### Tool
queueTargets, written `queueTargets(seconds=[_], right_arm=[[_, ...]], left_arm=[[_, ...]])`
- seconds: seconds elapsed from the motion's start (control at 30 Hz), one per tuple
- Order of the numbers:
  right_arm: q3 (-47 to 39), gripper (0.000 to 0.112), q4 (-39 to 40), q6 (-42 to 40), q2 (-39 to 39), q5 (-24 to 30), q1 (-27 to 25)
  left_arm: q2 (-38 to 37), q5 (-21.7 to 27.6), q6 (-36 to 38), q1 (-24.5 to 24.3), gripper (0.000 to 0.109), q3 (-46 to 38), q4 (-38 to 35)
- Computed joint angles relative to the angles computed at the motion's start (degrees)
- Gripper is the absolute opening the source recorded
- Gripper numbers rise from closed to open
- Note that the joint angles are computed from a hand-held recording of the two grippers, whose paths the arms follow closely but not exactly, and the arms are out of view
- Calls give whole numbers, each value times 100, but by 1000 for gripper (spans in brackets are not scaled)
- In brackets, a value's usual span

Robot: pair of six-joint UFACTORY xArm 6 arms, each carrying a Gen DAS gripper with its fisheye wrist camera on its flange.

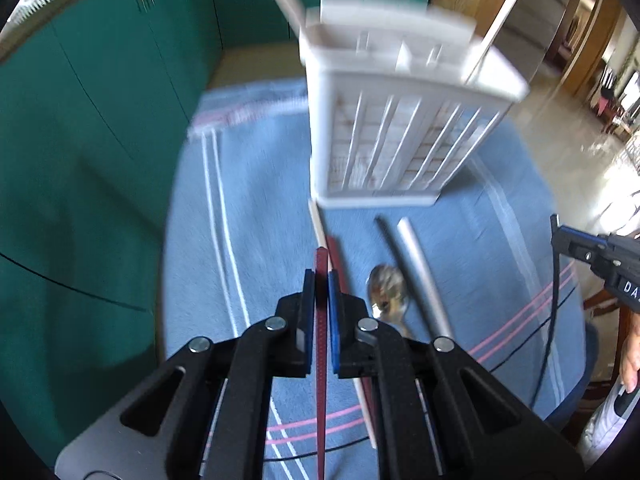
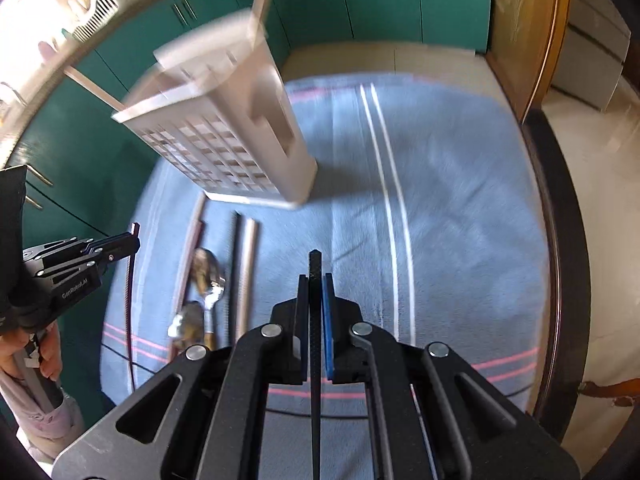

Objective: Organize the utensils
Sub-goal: 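Lift both chopsticks and lower them into the white basket with both grippers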

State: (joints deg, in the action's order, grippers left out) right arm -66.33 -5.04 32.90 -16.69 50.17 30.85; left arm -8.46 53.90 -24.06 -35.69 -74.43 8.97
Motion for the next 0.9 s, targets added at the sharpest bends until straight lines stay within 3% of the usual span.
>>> queueTargets(seconds=[0.4, 0.9], right_arm=[[70, 7, -1459, 922, -980, -261, 493], [-571, 7, -2216, 1182, -789, -119, 840]], left_arm=[[-1237, -743, -857, -96, 6, 292, 997], [-1505, -1314, -1177, 24, 6, 466, 1154]])
